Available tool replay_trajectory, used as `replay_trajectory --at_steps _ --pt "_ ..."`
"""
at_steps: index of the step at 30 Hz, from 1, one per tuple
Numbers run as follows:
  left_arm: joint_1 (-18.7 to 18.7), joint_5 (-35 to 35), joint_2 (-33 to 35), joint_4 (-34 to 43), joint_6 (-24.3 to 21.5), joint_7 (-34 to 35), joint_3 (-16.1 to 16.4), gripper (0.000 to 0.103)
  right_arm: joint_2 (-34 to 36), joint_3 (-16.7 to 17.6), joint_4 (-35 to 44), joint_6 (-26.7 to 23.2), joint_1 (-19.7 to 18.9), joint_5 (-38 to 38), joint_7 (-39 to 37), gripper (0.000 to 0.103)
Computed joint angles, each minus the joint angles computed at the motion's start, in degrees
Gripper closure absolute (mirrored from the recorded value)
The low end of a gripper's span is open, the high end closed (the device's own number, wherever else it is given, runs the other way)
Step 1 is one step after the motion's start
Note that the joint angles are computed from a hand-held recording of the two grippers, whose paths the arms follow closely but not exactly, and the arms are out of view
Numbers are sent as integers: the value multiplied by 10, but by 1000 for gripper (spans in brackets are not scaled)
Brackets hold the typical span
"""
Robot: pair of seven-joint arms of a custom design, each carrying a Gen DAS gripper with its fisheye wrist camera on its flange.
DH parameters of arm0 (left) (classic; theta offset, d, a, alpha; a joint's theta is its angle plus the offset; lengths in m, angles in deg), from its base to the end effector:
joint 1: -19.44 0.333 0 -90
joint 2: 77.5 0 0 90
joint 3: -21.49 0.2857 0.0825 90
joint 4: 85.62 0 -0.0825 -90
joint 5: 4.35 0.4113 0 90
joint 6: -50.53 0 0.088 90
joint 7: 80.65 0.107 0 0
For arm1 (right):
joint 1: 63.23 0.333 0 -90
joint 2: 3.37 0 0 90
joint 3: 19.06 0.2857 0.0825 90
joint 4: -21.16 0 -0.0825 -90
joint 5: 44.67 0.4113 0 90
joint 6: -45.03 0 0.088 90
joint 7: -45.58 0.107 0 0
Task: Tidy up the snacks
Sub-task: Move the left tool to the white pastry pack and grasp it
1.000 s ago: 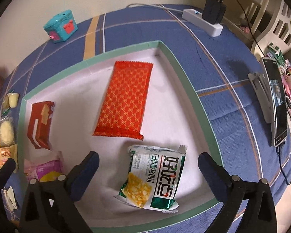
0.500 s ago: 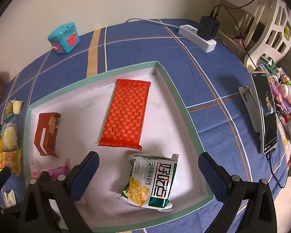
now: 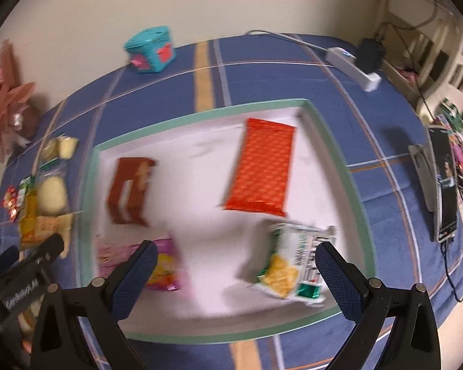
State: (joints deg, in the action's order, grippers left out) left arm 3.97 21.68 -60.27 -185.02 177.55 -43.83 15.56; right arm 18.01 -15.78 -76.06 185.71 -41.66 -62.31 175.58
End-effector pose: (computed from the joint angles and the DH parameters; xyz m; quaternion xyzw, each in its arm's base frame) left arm 0.6356 -0.2287 0.3850 -0.7944 0.5740 -0.0658 0.1873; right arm 0.6397 0.2923 0.3788 -0.6648 0.7142 -0.1472 0.1621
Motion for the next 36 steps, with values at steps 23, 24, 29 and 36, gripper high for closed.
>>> replay_trajectory --at_steps 23,24,29,36 --pt "94 -56 -139 -200 45 -46 -10 0 95 38 133 -52 74 40 -125 0" --pt "96 -61 -143 -207 48 -45 -11 0 99 38 137 -56 76 42 -128 0" --pt "104 -95 -148 -229 53 -30 -14 0 123 36 166 -86 90 43 -144 0" --pt "112 -135 -142 -243 53 -12 -13 0 144 31 191 -106 99 45 -148 0"
